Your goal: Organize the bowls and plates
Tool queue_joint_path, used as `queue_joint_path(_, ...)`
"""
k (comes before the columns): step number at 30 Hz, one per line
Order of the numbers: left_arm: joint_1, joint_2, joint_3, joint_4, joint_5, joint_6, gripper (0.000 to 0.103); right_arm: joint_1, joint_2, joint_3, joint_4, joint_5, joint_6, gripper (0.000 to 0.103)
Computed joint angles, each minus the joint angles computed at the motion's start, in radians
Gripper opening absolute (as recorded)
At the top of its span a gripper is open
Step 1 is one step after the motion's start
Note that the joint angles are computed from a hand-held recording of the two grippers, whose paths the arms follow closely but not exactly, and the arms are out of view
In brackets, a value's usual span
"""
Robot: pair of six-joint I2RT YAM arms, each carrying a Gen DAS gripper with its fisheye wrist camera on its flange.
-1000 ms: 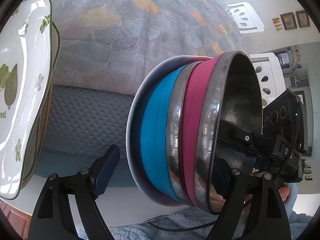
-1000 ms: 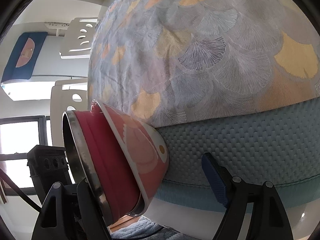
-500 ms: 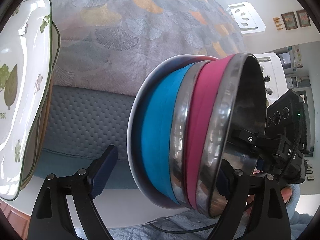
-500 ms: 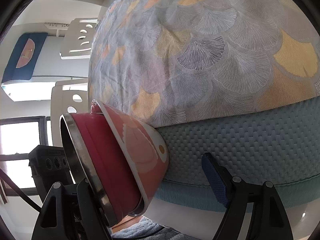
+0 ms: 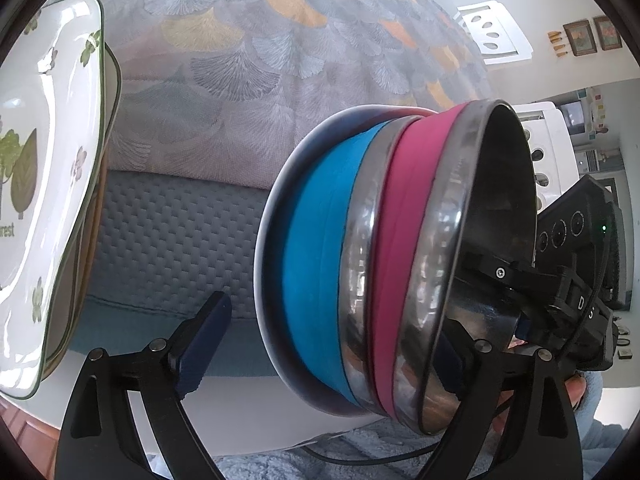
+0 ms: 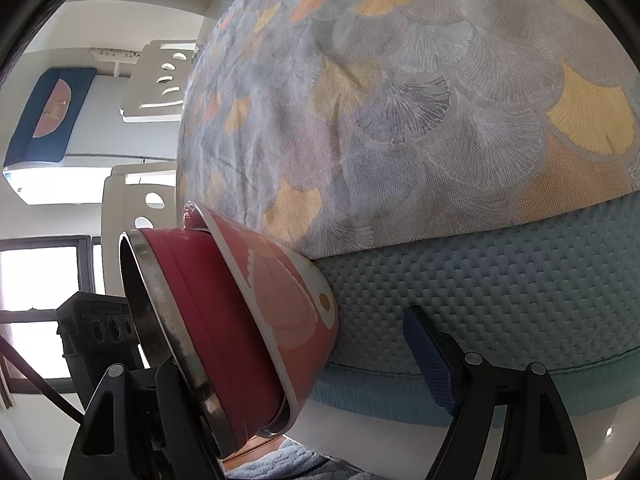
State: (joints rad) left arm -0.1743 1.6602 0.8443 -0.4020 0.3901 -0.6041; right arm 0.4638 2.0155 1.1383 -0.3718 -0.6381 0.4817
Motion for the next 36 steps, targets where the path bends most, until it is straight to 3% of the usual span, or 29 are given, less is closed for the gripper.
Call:
queue_joint_path(17, -0.002, -0.018, -0.028, 0.009, -0.016, -0.003, 0.098, 0.013, 0.001, -0.004, 0.032, 0.010, 0.013, 0.078)
queue_joint_path(33, -0.013, -0.020, -0.015, -0.016, -0.016, -0.001, 0.099, 0.034, 0.005, 0.011, 0.036, 0.044, 0.010, 0.078)
queue_joint_path(36, -0.034, -0.039, -0.016, -0.015, -0.067, -0.004, 0.096, 0.031, 0.003, 0.002, 0.046, 0.044, 0.006, 0.078)
